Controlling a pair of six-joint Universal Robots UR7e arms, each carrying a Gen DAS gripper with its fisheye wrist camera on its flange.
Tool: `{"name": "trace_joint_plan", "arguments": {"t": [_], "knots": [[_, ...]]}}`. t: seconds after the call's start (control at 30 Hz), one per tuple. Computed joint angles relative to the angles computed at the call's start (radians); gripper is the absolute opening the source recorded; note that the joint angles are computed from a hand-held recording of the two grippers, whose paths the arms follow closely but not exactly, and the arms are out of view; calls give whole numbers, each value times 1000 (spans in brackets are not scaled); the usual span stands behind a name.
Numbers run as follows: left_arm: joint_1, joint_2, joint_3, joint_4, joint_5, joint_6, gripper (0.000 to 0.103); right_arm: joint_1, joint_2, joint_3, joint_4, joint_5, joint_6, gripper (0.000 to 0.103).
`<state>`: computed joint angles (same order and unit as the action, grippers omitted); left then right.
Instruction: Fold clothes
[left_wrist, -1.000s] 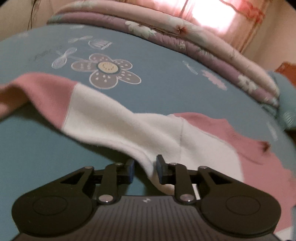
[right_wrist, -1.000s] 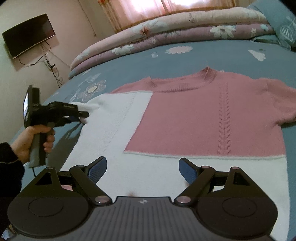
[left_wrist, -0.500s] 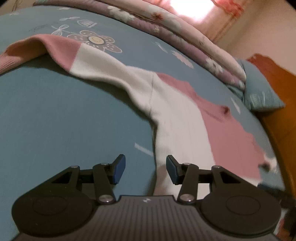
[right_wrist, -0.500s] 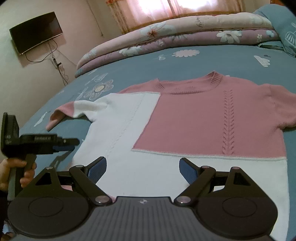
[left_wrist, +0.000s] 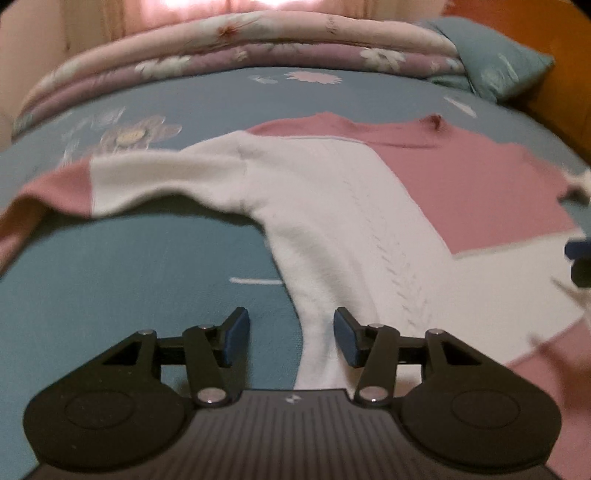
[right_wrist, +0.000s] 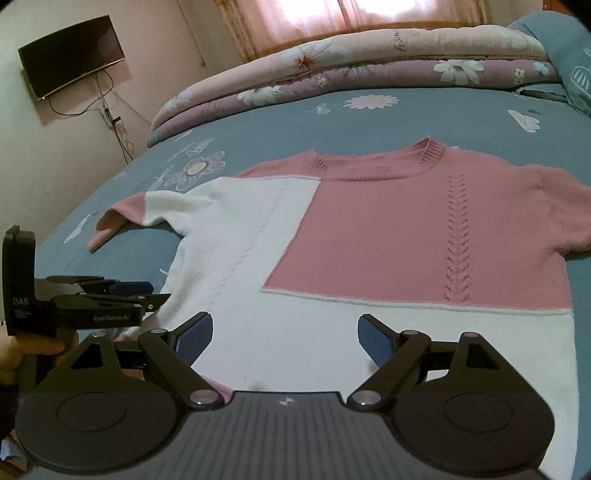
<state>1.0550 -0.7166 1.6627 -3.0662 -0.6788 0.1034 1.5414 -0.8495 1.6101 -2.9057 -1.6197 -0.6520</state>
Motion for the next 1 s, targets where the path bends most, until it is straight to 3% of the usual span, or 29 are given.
{"name": "trace_joint_plan", "arguments": {"t": [0.2, 0.33, 0.47, 0.6, 0.87, 0.93, 1.0], "knots": [[-13, 9, 2, 1, 32, 12, 46, 1, 1, 2, -6, -6, -7, 89], [-21, 27, -15, 13, 20, 34, 12, 3, 4, 5, -18, -11, -9, 89], [-32, 37, -28, 32, 49, 4, 8, 4, 3, 9, -31, -10, -9, 89], [-38, 40, -21, -8, 141, -15, 8, 1, -3, 14, -42, -1, -12, 89], [-4, -22, 2, 36, 52, -175, 25, -2, -6, 12, -36, 4, -7, 89], [6, -36, 14, -34, -5, -185, 29, -3, -4, 9, -33, 2, -5, 89], [22, -36, 4, -99, -65, -189, 42, -3, -2, 7, -30, 0, -4, 89]]}}
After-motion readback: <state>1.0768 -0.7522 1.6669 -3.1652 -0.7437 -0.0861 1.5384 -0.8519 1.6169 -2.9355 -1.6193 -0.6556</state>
